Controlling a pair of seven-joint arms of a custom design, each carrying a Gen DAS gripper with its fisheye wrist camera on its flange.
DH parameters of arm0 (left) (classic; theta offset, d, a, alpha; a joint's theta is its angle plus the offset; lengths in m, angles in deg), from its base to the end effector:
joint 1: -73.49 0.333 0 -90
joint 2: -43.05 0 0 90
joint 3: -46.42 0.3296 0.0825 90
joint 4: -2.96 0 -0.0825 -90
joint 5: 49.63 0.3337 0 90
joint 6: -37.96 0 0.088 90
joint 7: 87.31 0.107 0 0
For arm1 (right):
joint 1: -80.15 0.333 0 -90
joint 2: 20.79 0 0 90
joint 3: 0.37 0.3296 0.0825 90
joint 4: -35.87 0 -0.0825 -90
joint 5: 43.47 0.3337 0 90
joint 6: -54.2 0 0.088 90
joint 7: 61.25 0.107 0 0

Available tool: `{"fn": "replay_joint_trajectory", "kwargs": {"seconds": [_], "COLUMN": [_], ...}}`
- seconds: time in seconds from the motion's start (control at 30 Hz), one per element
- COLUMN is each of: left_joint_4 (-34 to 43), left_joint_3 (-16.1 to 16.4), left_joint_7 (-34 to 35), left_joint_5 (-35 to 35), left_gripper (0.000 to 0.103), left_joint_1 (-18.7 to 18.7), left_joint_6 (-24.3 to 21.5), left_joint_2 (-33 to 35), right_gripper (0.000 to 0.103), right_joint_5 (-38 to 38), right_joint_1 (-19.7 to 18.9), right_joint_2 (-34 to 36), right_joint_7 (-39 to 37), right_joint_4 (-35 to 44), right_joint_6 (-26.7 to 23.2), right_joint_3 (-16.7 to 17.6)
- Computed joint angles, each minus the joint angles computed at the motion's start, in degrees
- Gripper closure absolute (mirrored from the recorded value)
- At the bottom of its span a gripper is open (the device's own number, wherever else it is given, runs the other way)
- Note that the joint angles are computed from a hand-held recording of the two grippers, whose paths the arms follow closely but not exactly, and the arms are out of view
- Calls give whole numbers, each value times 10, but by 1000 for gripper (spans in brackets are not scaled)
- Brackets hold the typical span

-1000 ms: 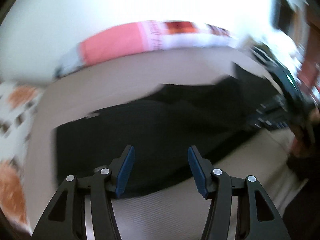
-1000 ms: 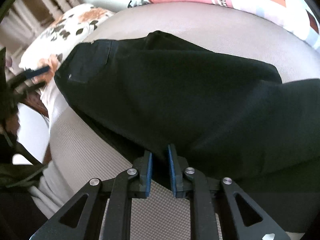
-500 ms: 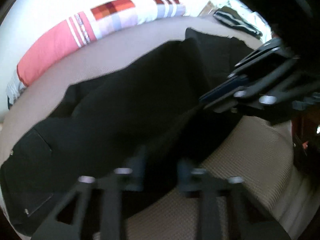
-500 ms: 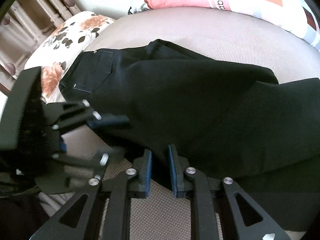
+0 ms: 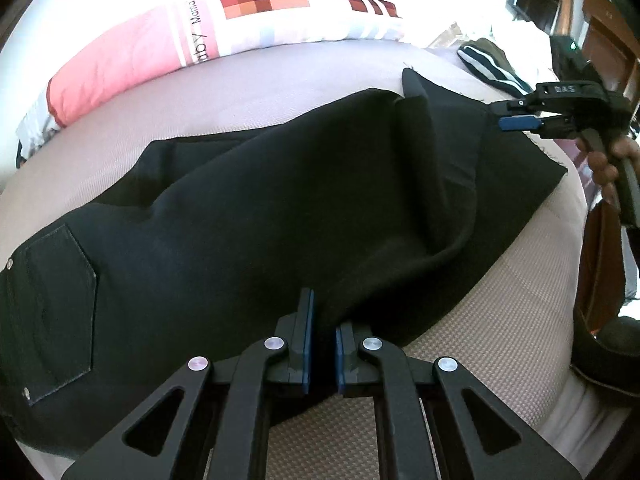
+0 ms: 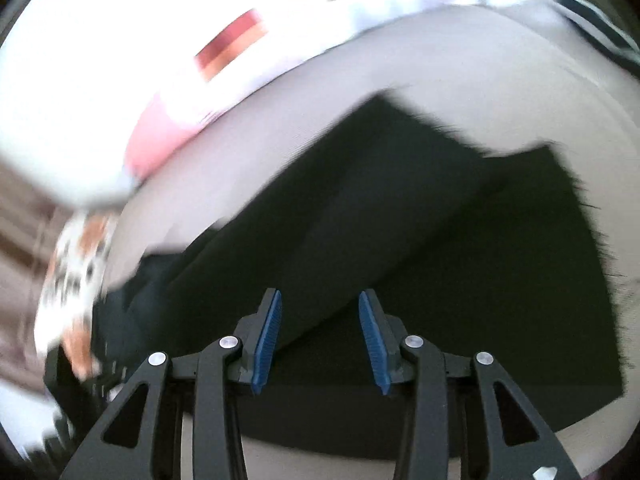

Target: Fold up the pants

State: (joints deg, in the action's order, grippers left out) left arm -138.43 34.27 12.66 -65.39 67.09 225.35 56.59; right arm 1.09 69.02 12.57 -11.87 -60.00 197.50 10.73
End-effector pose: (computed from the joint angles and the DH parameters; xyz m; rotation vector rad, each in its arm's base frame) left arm 0.4851 -0.1313 0.3234 -1.7551 2.1349 -0.6849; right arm 0.6705 -0.0265 0.3372 -1.8172 1.6802 0.0830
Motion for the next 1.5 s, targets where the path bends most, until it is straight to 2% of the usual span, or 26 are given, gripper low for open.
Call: {"fn": "replay_joint_trajectory", "kwargs": {"seconds": [0.1,0.23,0.43,0.57,0.63,0.67,0.73,0.83,0.93,1.0,1.07,1.17,1.2,1.3,1.37,1.43,1.5], "left_joint_4": [2,4,6,6,7,7,8,7,6,4,3,7,8,5,6,6,2], "left_joint_3": [5,1,-10,0,5,8,11,10,24,25,14,47,48,54,95,124,118], "left_joint_7": [-5,-15,-25,-28,-31,-32,-34,-33,-33,-31,-25,-19,-17,-7,3,10,16], "left_joint_5": [-2,-8,-15,-14,-14,-14,-13,-12,-8,-5,-1,3,5,10,14,15,16], "left_gripper": [94,94,94,94,94,94,94,94,94,94,94,94,93,93,93,93,93], "left_joint_1": [-5,-1,9,1,-5,-8,-10,-8,-23,-26,-16,-52,-53,-61,-103,-133,-129], "left_joint_6": [-2,-8,-10,-11,-13,-13,-15,-12,-8,-2,4,1,0,5,1,0,4], "left_joint_2": [1,2,4,4,4,5,5,4,3,3,5,9,10,13,12,10,6], "right_gripper": [64,68,73,78,83,91,96,100,101,101,101,101,101,101,102,102,102], "right_joint_5": [11,10,-40,-54,-63,-69,-83,-70,-18,13,31,-3,-25,-68,-85,-83,-86], "right_joint_1": [-14,-29,-29,-34,-34,-33,-31,-47,-76,-86,-86,-52,-39,-35,-45,-64,-78], "right_joint_2": [34,71,121,145,159,163,165,121,37,-16,-59,-96,-97,-82,-71,-72,-82], "right_joint_7": [38,72,144,160,172,177,188,146,56,6,-16,14,38,94,117,119,112], "right_joint_4": [48,103,174,197,214,221,227,173,72,10,-45,-123,-142,-168,-171,-180,-190], "right_joint_6": [3,5,-4,10,9,9,7,48,130,180,207,238,243,237,235,247,265], "right_joint_3": [-8,-2,-9,9,15,15,15,39,74,80,68,11,-10,-35,-30,-8,10]}}
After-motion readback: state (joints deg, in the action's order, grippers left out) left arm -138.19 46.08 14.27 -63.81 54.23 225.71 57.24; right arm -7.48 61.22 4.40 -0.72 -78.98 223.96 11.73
